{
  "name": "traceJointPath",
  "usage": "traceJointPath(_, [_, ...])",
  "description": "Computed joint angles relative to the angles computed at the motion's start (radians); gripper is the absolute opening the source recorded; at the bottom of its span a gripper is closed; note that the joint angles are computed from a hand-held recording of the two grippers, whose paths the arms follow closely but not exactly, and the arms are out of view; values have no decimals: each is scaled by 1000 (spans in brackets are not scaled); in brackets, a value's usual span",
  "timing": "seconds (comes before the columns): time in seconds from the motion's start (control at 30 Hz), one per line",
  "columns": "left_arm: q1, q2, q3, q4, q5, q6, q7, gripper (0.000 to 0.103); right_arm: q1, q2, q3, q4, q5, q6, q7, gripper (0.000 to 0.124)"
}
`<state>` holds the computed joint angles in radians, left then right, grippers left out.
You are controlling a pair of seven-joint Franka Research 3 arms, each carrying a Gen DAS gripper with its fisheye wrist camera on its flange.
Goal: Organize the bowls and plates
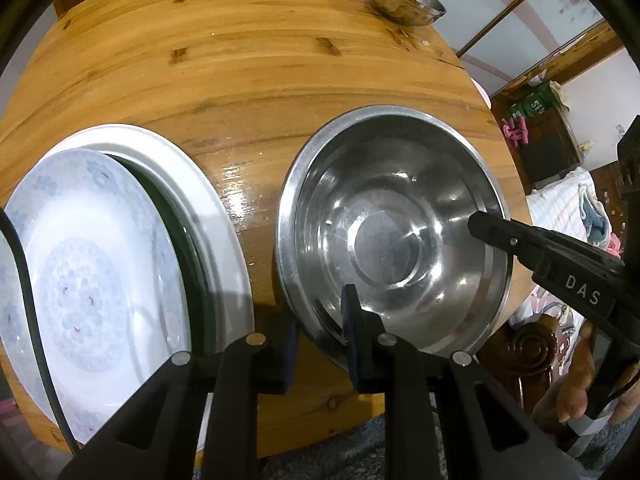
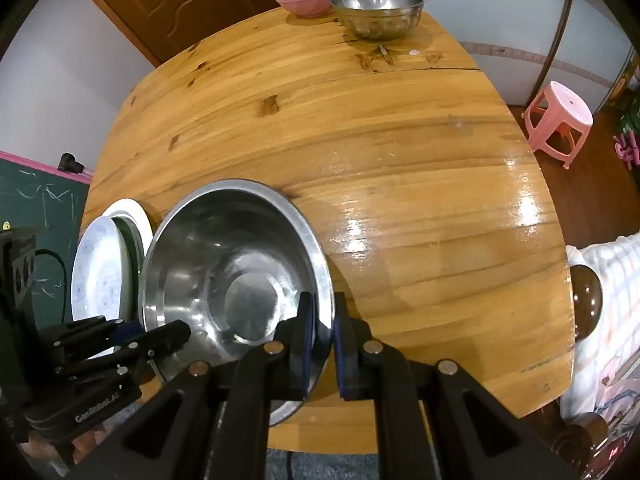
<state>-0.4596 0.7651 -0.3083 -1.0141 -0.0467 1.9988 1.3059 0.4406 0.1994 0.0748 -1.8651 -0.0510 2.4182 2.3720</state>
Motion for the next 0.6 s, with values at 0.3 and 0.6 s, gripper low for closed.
traceJointPath(0.3, [7, -42, 5, -49, 12, 56, -12, 53, -7, -8, 2, -16, 40, 30, -9, 19])
traceJointPath(0.6, [28, -94, 5, -115, 16, 103, -32, 59, 2, -39, -1, -30, -36, 58, 37, 27])
